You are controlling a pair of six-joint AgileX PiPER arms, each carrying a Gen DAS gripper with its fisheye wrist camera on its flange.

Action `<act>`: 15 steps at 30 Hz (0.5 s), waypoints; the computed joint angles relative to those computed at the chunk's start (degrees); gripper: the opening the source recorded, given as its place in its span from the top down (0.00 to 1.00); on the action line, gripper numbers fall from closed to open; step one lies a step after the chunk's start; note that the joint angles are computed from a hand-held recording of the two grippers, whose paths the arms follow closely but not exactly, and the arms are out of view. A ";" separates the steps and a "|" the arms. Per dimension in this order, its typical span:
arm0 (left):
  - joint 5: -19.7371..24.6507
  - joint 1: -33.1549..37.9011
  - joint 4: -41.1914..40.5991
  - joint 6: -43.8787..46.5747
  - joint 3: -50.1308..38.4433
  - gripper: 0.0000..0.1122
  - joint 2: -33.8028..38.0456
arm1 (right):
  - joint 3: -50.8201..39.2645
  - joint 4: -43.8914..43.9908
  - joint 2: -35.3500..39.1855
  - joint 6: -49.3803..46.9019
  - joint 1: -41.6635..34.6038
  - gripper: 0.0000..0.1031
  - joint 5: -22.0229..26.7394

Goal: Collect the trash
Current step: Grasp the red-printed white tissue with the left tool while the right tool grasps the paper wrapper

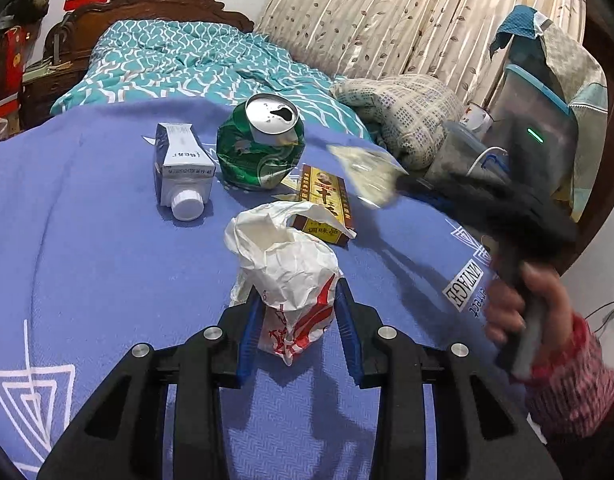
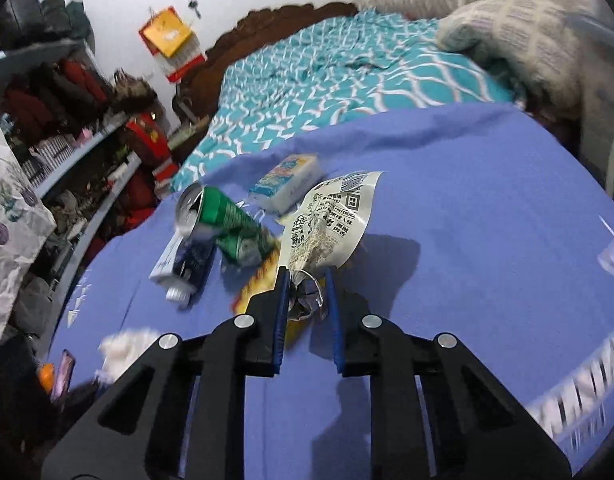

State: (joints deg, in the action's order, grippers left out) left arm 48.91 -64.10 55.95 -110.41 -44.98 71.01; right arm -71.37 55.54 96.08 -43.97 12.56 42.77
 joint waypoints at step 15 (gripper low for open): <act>-6.35 -1.18 -4.15 3.89 -7.40 0.70 8.26 | 23.44 7.22 -10.13 -16.99 -20.11 0.80 10.15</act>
State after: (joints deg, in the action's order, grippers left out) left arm 42.56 -65.28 51.80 -106.52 -52.38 79.27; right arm -47.93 62.76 85.95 -60.96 -7.55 52.91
